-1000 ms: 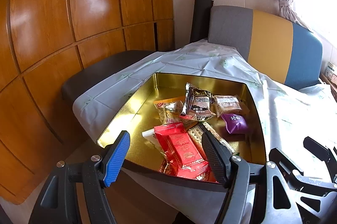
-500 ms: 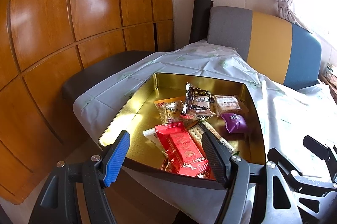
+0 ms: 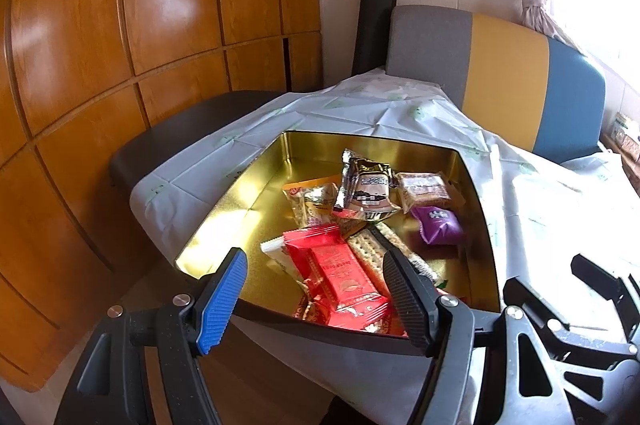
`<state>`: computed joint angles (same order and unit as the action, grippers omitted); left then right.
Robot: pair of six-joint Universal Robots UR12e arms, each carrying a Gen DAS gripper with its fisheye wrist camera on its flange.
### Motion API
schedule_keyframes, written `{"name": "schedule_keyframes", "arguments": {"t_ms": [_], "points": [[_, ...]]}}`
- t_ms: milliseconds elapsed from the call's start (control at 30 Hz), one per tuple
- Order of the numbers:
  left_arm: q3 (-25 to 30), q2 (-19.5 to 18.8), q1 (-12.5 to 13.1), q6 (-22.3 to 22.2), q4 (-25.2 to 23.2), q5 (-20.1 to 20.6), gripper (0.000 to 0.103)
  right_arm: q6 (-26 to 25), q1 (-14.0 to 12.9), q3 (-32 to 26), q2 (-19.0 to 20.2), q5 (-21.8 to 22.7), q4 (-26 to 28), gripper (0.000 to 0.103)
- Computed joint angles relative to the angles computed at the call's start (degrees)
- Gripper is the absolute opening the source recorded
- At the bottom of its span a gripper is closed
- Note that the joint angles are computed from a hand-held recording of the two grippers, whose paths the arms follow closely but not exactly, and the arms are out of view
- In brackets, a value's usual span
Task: Organize snacks
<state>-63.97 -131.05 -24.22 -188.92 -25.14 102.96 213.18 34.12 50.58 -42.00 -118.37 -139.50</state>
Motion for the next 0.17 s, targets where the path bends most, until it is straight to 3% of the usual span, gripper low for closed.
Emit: {"name": "schedule_keyframes", "arguments": {"t_ms": [167], "points": [[-0.1, -0.2, -0.1, 0.4, 1.7, 1.4, 0.07, 0.7, -0.4, 1.0, -0.5, 0.5, -0.2, 0.087]]}}
